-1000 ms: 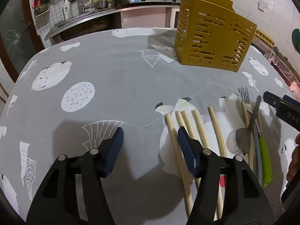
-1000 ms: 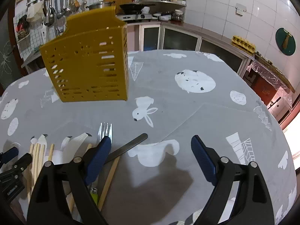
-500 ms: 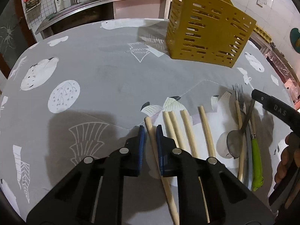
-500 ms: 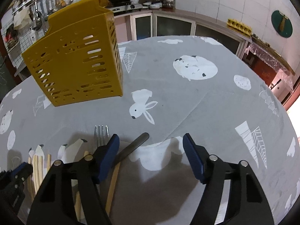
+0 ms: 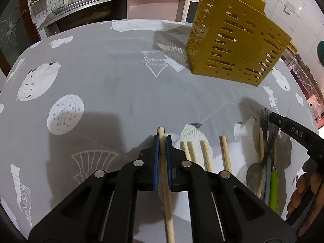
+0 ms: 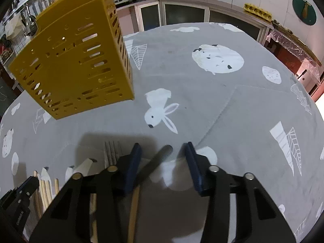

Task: Organize utensils
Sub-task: 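Grasp one wooden chopstick with the left tool while the right tool grasps the silver spoon, then carry the chopstick and spoon up over the yellow holder with both tools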

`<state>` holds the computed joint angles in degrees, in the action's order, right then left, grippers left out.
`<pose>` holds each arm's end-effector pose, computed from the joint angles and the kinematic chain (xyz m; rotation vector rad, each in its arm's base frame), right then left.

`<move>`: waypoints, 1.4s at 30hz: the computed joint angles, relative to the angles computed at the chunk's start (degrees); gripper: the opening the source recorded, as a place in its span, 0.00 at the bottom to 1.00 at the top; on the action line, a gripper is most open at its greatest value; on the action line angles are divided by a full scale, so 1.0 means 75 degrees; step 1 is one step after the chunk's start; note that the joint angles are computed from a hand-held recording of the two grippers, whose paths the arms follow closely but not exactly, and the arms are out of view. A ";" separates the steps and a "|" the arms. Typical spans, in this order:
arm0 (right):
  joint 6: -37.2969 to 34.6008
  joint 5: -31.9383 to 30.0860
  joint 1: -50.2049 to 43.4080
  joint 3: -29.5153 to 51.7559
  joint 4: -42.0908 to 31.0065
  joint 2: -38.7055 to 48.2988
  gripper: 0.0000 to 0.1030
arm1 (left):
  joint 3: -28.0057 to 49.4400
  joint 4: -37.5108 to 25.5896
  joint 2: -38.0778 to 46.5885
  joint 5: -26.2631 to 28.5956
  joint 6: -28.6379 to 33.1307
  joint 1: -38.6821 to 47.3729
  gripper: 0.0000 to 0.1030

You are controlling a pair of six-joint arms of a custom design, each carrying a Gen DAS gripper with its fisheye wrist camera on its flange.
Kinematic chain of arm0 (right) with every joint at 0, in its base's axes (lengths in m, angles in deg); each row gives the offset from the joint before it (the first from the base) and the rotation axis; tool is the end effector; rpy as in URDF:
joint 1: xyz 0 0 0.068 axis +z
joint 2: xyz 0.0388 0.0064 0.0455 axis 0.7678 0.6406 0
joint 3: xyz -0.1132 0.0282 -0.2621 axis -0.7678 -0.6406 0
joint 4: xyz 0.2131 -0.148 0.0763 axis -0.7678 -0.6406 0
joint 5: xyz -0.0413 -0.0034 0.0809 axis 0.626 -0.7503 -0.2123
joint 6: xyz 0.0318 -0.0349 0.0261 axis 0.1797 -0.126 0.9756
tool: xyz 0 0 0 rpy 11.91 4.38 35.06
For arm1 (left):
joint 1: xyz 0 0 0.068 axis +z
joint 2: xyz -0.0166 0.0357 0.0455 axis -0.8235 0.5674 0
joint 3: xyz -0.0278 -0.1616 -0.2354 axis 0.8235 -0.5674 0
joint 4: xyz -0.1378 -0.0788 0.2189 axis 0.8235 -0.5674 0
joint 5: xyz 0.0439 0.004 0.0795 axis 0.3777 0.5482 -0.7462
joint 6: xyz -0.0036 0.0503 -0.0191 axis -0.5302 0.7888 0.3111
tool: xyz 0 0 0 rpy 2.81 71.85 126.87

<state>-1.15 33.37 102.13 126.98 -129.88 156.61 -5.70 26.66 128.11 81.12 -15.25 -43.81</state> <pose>0.1819 0.2036 0.2304 0.7500 2.4915 -0.0931 0.2262 0.0347 0.2297 0.3766 2.5996 -0.2430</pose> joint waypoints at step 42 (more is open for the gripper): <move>0.0222 0.4646 0.2682 0.1745 -0.2802 -0.1567 0.03 | 0.1316 -0.0343 -0.2510 0.2853 -0.0375 0.1421 0.04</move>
